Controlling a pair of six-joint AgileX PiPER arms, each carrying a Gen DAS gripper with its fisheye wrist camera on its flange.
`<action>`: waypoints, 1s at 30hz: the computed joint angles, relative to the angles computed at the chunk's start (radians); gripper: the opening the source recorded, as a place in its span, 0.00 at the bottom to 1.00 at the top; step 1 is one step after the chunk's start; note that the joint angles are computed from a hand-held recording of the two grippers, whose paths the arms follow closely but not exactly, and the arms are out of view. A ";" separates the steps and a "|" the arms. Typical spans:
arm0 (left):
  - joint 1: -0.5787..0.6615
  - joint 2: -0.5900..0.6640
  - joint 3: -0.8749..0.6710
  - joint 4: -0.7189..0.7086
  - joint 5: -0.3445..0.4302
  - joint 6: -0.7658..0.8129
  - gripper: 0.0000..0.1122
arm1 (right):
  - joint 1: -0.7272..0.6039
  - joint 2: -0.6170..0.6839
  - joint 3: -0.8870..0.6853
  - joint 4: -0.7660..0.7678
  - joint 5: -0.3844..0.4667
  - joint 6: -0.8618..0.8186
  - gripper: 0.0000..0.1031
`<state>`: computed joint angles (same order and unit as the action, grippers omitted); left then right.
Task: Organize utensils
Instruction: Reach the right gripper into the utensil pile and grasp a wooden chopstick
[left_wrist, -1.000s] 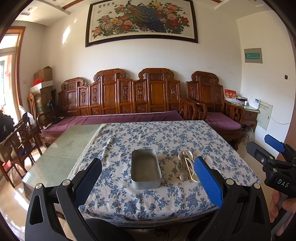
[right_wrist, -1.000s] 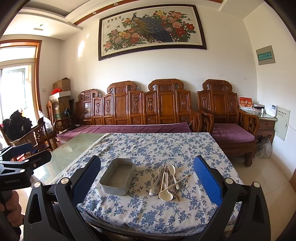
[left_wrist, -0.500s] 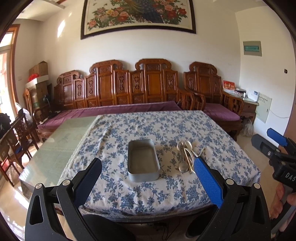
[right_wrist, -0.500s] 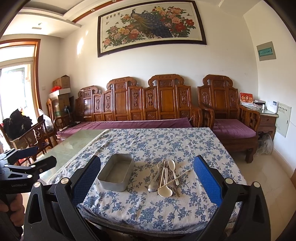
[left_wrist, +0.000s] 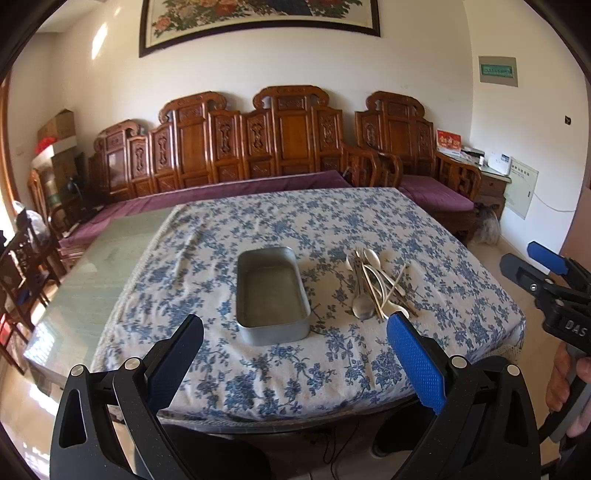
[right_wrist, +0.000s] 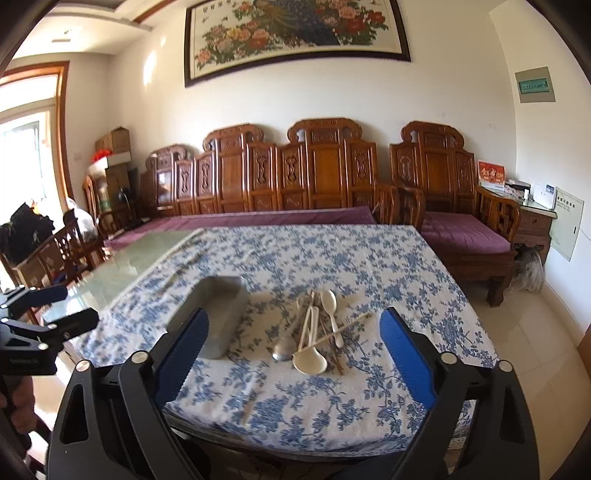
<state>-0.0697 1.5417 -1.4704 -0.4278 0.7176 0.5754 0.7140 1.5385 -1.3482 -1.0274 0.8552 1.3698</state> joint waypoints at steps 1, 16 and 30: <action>-0.005 0.015 -0.009 0.000 0.002 0.003 0.86 | -0.019 0.003 0.009 0.012 -0.021 -0.011 0.86; -0.091 0.317 -0.264 0.076 0.069 -0.028 0.86 | -0.334 0.249 -0.058 0.393 -0.294 -0.370 0.53; -0.121 0.479 -0.378 0.101 0.078 -0.071 0.86 | -0.473 0.679 -0.521 0.804 -0.206 -0.749 0.38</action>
<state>-0.1905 2.0207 -1.8481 -0.3269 0.7959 0.5046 0.2410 2.2178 -1.8690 -0.2234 0.6494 0.6207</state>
